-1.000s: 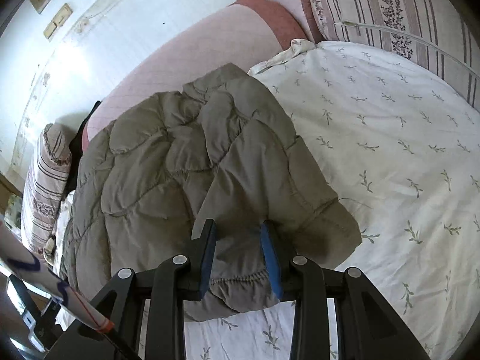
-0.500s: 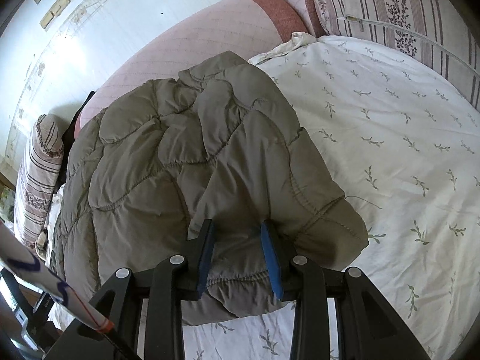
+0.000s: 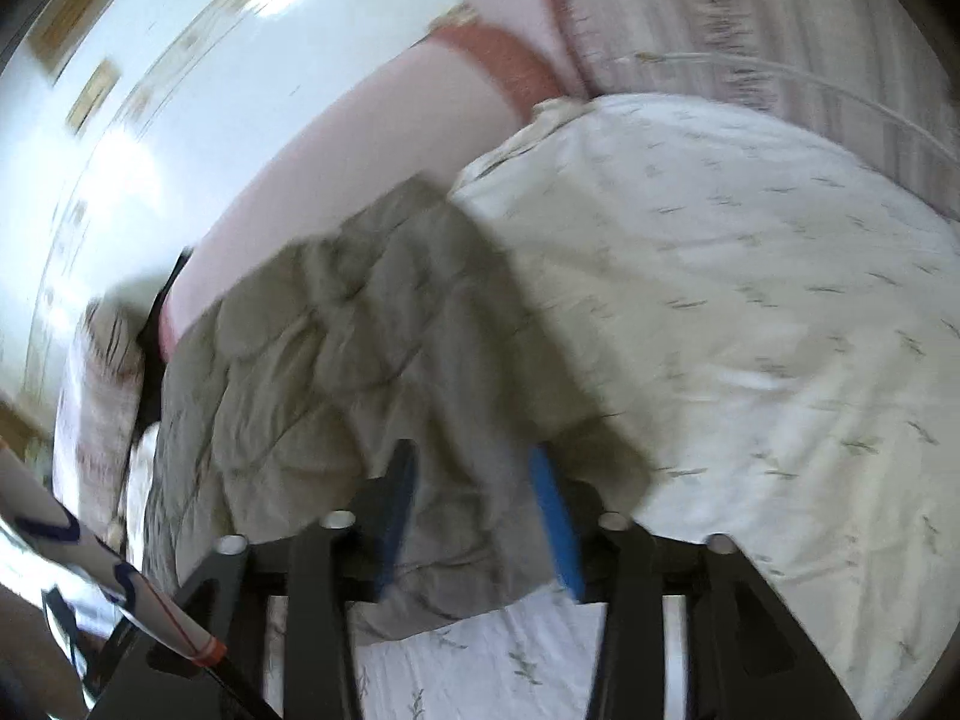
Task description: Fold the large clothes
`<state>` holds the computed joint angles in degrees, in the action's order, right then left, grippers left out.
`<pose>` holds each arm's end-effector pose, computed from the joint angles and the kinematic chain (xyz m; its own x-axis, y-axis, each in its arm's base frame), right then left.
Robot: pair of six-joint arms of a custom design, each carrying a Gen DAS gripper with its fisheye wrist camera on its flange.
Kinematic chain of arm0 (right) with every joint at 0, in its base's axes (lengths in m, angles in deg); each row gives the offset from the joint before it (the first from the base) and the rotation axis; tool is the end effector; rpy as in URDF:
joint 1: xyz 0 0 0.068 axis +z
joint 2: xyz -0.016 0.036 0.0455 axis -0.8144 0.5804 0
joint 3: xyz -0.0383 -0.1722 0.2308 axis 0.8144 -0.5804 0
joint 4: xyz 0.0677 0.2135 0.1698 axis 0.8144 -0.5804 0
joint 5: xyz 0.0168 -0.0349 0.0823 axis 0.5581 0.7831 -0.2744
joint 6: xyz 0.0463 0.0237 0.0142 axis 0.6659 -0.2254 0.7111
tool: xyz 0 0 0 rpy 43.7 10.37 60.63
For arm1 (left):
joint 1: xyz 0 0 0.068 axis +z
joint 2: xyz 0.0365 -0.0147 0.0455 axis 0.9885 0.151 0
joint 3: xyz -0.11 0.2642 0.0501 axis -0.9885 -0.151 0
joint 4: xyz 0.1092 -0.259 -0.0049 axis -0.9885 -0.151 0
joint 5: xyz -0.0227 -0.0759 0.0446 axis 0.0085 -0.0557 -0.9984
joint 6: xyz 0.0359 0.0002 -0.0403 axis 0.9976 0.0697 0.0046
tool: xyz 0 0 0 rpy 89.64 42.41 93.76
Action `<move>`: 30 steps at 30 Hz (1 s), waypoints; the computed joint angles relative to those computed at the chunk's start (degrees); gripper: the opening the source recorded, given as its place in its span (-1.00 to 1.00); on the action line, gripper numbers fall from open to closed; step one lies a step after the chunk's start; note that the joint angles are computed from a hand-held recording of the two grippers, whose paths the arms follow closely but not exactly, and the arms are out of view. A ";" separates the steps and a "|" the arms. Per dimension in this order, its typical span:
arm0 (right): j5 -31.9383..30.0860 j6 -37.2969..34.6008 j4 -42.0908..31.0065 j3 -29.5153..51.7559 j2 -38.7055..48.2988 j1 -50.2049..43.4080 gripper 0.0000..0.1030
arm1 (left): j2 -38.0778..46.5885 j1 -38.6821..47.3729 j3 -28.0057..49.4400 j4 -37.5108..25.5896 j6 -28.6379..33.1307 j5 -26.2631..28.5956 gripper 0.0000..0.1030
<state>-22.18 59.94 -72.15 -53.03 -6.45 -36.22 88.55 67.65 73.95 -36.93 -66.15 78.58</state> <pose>0.1737 0.0446 0.2110 -0.3071 0.8158 -0.4900 0.5957 0.5663 0.5696 0.3880 -0.0901 0.2373 -0.7417 -0.0901 -0.6646 -0.0388 0.9950 -0.0916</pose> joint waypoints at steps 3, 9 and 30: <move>-4.80 2.85 -0.19 -3.61 -5.71 -4.45 0.20 | 1.82 6.43 1.83 -3.94 -4.03 10.91 0.71; -16.22 7.24 5.02 -10.42 -10.54 -12.03 0.20 | 5.04 12.93 3.58 -8.13 -4.90 26.10 0.71; -17.43 11.09 26.98 -14.61 4.88 -11.92 0.18 | 10.01 11.41 3.28 -0.11 -12.13 34.33 0.71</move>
